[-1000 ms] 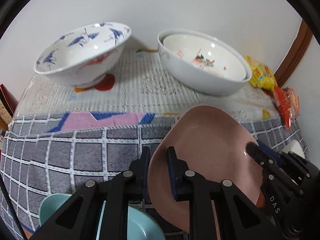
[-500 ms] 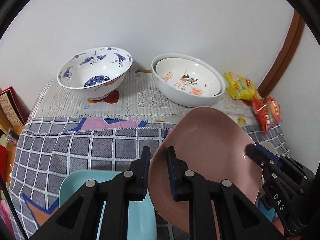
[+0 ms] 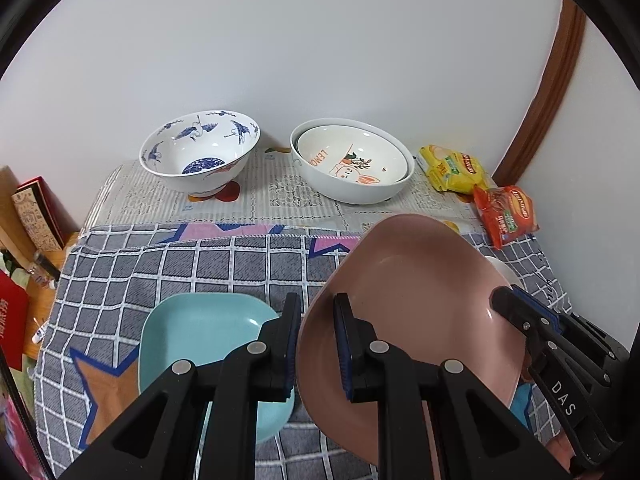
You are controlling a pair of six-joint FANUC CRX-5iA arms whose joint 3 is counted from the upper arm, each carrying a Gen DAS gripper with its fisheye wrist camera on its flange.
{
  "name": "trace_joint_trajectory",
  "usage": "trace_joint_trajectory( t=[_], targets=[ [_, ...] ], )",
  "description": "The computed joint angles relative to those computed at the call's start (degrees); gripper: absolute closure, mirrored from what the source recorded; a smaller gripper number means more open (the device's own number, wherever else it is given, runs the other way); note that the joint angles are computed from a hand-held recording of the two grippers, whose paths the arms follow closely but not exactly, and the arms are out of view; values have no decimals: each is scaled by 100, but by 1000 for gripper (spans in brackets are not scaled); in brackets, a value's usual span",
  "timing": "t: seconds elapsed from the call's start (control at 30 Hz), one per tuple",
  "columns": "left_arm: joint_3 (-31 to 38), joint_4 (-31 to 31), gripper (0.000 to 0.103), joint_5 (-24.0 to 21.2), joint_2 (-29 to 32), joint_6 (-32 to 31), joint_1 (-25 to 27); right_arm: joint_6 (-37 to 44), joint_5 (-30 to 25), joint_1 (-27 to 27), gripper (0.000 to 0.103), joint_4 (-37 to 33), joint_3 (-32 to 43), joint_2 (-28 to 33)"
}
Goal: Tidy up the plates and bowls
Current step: 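Lift the pink plate with both grippers and carry it toward the teal plate, then carry the pink plate with both grippers over the teal plate stack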
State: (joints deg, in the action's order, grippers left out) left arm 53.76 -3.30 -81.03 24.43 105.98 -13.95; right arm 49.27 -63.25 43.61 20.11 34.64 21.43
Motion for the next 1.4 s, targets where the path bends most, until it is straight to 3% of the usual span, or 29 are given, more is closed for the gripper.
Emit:
trace_joint_trajectory(
  t=[0.63, 1.4],
  targets=[
    [-928, -110, 87, 313, -870, 88, -27, -568, 168, 417, 95, 385, -593, -560],
    [-1479, 43, 87, 494, -1226, 147, 232, -559, 80, 613, 95, 433, -445, -414]
  ],
)
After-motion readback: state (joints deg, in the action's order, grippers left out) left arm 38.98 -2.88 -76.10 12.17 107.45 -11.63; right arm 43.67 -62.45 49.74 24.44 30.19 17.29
